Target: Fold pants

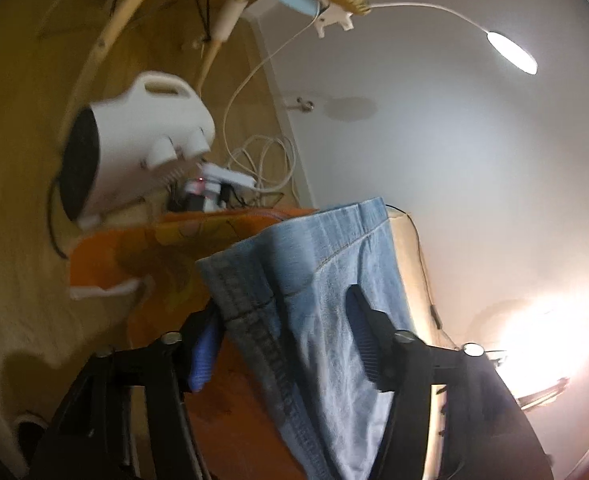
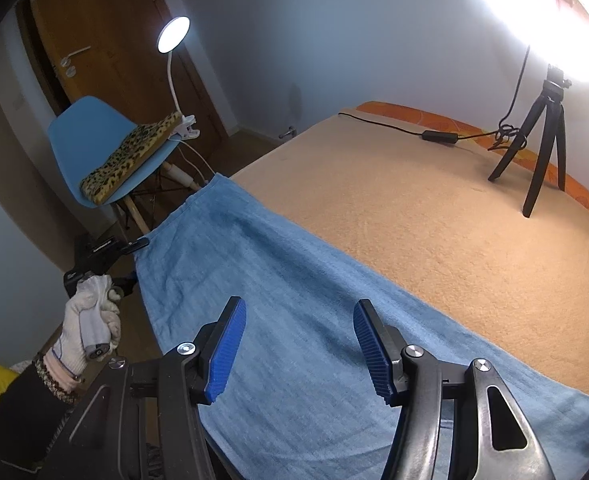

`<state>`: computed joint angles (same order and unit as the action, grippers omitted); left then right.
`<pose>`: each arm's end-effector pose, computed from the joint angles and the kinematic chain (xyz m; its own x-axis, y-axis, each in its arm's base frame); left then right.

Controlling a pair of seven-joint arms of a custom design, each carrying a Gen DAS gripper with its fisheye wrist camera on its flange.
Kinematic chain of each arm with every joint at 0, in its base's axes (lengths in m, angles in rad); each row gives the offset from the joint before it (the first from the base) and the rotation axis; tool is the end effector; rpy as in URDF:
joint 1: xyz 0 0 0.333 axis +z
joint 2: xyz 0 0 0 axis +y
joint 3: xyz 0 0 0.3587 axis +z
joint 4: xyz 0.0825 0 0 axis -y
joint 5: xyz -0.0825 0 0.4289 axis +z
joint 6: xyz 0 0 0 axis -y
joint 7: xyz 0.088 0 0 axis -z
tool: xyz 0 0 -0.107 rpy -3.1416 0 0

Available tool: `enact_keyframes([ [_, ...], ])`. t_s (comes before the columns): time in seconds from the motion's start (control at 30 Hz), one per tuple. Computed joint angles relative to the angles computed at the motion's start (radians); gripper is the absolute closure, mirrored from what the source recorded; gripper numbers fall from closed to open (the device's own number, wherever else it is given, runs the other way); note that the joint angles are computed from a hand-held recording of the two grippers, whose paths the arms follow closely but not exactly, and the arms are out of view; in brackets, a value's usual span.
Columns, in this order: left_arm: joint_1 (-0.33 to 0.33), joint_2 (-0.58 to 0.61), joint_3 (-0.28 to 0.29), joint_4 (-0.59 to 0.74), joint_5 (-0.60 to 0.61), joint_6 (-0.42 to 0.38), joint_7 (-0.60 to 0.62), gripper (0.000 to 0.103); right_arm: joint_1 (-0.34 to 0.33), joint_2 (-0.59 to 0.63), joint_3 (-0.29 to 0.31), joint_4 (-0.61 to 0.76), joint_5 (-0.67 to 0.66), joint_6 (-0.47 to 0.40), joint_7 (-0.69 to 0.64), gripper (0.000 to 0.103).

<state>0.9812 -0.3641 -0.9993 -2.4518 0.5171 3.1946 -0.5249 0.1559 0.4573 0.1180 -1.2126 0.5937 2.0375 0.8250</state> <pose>0.5260 -0.0859 0.4743 0.5936 -0.2259 0.7724 -0.0035 -0.9605 -0.2782 0.7568 0.2208 0.6028 0.7666 -0.5890 -0.2557 -0.6017 -0.5200 -0.6062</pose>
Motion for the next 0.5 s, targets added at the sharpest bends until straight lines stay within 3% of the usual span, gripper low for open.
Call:
enact_keyframes([
  [0.13,-0.024,-0.010,0.022,0.025,0.056,-0.049,0.014,0.063,0.002,0.001,0.002,-0.004,-0.003,0.000,-0.004,0.044],
  [0.3,-0.073,0.050,0.062,0.069,0.137,-0.107,0.037,0.063,0.009,0.003,0.002,-0.003,-0.010,-0.001,-0.004,0.044],
  [0.43,-0.122,0.084,0.100,0.106,0.200,-0.201,0.078,0.064,0.013,0.001,0.003,-0.003,-0.013,-0.001,-0.006,0.044],
  [0.47,-0.130,0.093,0.106,0.116,0.222,-0.215,0.087,0.071,0.015,0.000,0.003,-0.004,-0.015,-0.001,-0.008,0.044],
  [0.5,-0.140,0.102,0.111,0.129,0.247,-0.233,0.102,0.089,0.017,-0.002,0.003,-0.006,-0.019,-0.001,-0.010,0.044],
])
